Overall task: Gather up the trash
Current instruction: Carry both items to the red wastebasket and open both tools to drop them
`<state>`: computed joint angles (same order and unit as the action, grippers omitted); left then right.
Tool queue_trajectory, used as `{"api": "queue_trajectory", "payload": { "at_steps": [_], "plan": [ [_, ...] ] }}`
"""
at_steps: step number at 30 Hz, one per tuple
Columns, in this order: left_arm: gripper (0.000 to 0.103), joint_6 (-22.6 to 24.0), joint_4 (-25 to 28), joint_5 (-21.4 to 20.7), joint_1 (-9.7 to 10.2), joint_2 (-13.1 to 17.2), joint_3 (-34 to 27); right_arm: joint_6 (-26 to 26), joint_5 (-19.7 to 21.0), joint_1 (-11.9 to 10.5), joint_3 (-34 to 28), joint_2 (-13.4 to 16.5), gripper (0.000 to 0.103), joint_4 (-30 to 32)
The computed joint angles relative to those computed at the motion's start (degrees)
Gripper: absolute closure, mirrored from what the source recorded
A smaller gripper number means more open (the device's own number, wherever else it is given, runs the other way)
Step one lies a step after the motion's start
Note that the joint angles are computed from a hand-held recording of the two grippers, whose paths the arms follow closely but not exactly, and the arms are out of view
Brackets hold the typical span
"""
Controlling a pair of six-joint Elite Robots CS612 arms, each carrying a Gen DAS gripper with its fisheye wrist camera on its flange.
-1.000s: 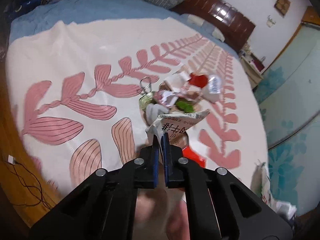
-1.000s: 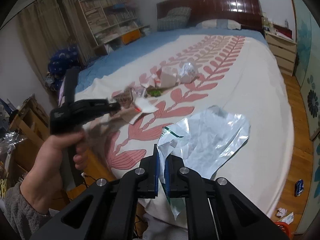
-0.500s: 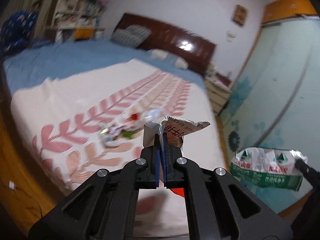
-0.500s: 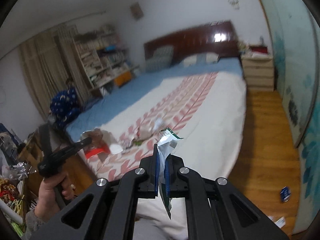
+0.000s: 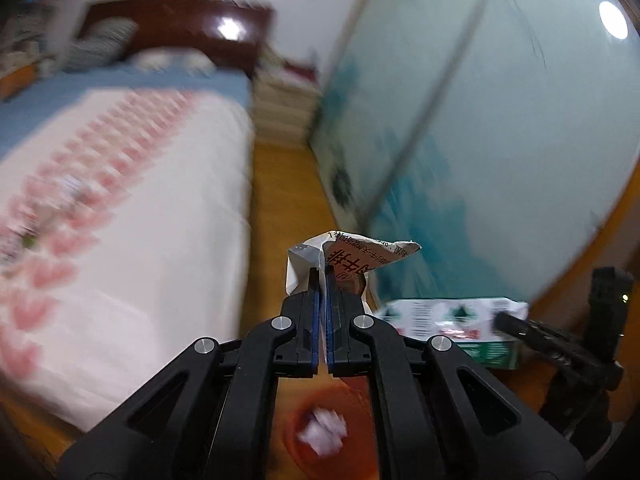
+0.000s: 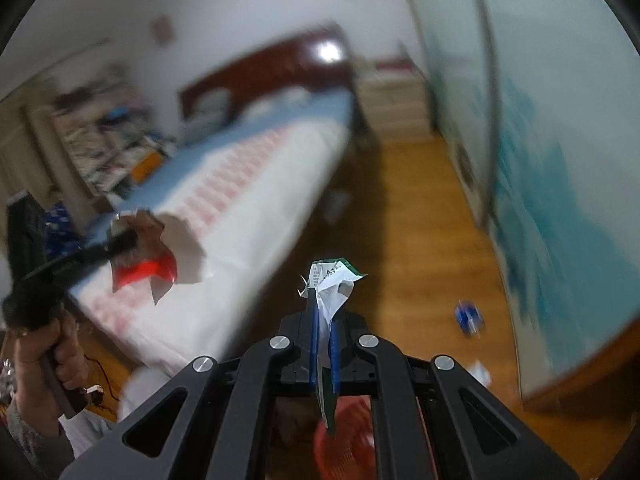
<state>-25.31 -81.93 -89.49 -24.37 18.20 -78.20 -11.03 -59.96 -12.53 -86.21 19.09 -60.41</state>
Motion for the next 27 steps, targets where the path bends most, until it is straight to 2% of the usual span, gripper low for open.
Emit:
{"api": "queue_trajectory", "payload": {
  "at_steps": [3, 5, 8, 13, 17, 20, 21, 22, 23, 24, 25, 26, 27],
  "plan": [
    [0.101, 2.3, 4.4, -3.9, -1.68, 0.7, 3.3, -0.6, -3.7, -0.6, -1.8, 3.0, 0.096, 5.4],
    [0.101, 4.3, 7.3, -4.6, -2.86, 1.6, 4.8, -1.0, -5.5, -0.5, -3.1, 4.9, 0.096, 8.0],
    [0.101, 7.3, 13.5, -7.7, -3.54, 1.4, 8.6, -2.0, -8.9, 0.0, -4.4, 8.0, 0.096, 11.3],
    [0.101, 9.7, 17.5, -9.4, -4.25, 0.0, 13.8, 1.0, -11.9, 0.6, -5.3, 12.3, 0.096, 14.8],
    [0.101, 10.0, 21.3, -10.3, -4.92, -0.8, 16.3, 3.9, -11.7, 0.5, -4.6, 13.3, 0.096, 15.7],
    [0.101, 10.2, 23.5, -9.2, -5.55, -1.1, 16.6, 5.1, -11.6, 0.7, -4.1, 13.4, 0.094, 15.9],
    [0.1, 10.2, 23.9, -9.1, -5.5, -1.0, 16.7, 5.7, -11.7, 0.7, -4.1, 13.5, 0.09, 16.2],
    [0.1, 10.2, 24.5, -8.9, -5.52, -1.0, 16.9, 5.9, -11.6, 0.7, -4.1, 13.5, 0.081, 16.2],
    [0.097, 10.5, 25.0, -8.9, -5.48, -1.2, 17.2, 6.0, -11.5, 0.4, -3.9, 13.4, 0.07, 15.8],
    [0.086, 10.6, 24.9, -9.0, -5.43, -1.3, 17.6, 7.2, -11.5, 0.3, -4.6, 13.8, 0.046, 14.7],
    [0.076, 10.3, 24.8, -9.0, -5.43, -1.4, 17.6, 7.7, -11.4, 0.2, -5.0, 14.0, 0.038, 14.1],
    [0.049, 10.2, 24.7, -8.7, -5.45, -1.3, 17.2, 7.8, -11.6, 0.2, -5.2, 14.1, 0.038, 13.8],
    [0.035, 9.9, 24.1, -8.3, -5.59, -1.2, 17.0, 7.8, -12.0, 0.2, -5.4, 14.0, 0.039, 13.6]
  ]
}}
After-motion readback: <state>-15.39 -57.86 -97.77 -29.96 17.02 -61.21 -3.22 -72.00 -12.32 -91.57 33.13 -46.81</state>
